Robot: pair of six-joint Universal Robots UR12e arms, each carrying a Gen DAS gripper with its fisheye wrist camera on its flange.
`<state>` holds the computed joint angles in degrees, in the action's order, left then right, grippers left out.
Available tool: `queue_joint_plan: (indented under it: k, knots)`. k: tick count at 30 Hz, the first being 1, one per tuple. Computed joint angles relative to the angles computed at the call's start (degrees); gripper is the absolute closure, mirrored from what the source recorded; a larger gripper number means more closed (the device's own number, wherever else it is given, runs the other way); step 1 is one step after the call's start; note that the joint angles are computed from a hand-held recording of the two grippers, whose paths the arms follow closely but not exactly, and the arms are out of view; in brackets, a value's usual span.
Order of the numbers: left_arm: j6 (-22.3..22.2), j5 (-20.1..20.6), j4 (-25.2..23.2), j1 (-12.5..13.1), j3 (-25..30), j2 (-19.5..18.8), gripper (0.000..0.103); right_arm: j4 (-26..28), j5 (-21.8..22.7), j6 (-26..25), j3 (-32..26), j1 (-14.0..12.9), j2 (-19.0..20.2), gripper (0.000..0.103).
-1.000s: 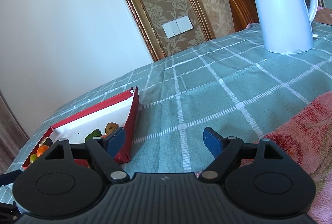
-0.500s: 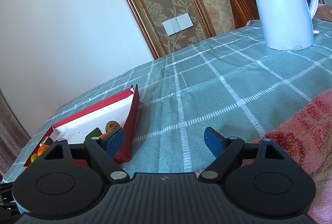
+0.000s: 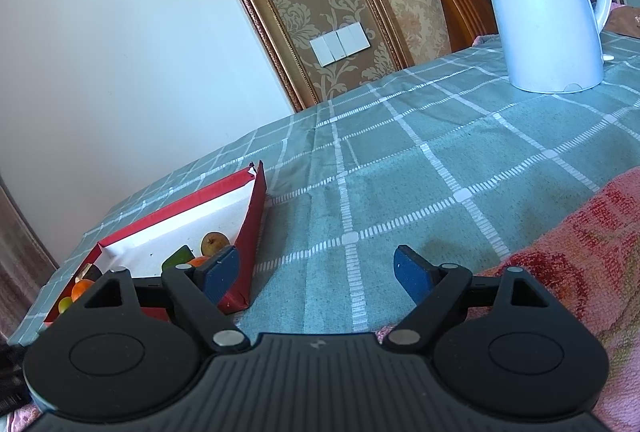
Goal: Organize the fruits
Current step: 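Lower the dark cucumber piece into the tray and open the left gripper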
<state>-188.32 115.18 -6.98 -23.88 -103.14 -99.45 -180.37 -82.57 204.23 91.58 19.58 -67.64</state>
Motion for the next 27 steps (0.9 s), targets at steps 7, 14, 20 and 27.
queue_joint_plan:
  k: [7, 14, 20, 27]
  knots:
    - [-1.4, 5.3, 1.1, 2.1, 1.5, -0.5, 0.077, 0.5, -0.1, 0.1, 0.0, 0.0, -0.1, 0.018]
    - [-6.9, 4.1, -4.2, 5.2, 2.3, -0.6, 0.077, 0.9, -0.2, 0.3, -0.2, 0.0, 0.0, 0.018]
    - [-7.6, 2.2, -4.3, 6.0, 1.7, -0.7, 0.077, 1.3, -0.1, 0.3, -0.2, 0.0, -0.1, 0.018]
    - [-8.0, 3.0, -3.5, 5.7, 1.3, -0.9, 0.068, 1.6, -0.2, 0.4, -0.2, 0.0, -0.1, 0.018]
